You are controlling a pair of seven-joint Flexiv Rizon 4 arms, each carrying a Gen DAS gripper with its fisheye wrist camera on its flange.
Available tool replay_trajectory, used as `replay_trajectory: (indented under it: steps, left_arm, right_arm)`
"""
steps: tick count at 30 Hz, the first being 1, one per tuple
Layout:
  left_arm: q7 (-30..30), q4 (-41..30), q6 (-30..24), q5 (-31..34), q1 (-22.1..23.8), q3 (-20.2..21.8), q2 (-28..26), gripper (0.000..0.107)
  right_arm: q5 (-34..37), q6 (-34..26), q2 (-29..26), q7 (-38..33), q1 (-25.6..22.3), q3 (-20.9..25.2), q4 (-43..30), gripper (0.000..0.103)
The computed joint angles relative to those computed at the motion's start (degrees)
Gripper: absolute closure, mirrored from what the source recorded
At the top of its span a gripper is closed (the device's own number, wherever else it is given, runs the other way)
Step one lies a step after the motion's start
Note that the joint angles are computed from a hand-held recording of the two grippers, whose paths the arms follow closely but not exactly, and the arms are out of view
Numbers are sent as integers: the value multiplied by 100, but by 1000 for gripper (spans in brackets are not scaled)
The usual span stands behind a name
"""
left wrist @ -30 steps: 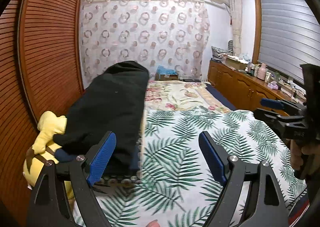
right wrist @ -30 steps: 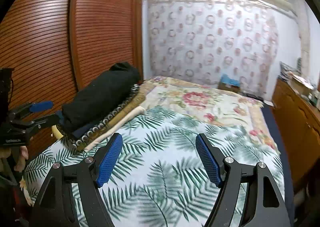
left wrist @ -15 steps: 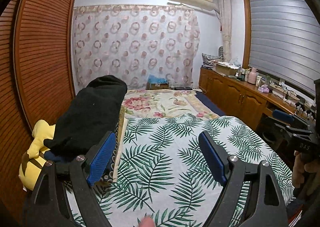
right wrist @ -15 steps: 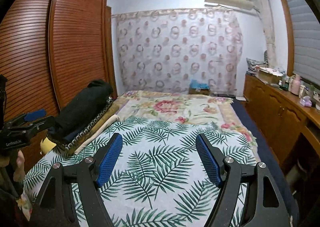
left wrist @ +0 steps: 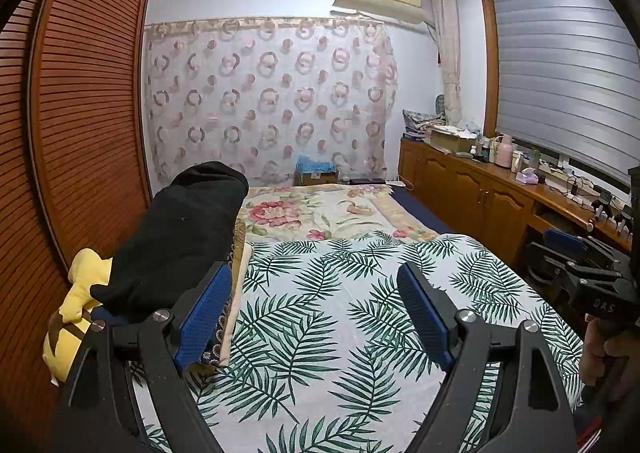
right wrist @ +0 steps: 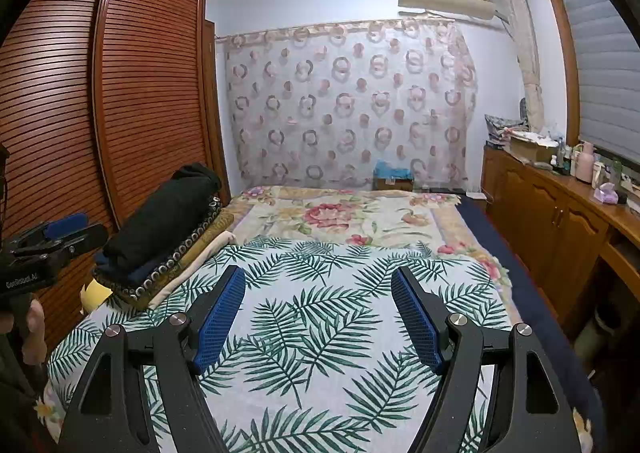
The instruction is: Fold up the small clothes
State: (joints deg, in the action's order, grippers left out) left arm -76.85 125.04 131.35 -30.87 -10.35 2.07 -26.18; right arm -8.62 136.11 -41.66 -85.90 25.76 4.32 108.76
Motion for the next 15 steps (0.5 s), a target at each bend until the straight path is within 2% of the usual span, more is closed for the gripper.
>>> replay_trajectory:
  steps: [15]
  left_arm:
    - [-53,-7,39,62,-7,-23,-42,22]
  right_arm:
    - [-231,32,0,78,-255,15,34,26]
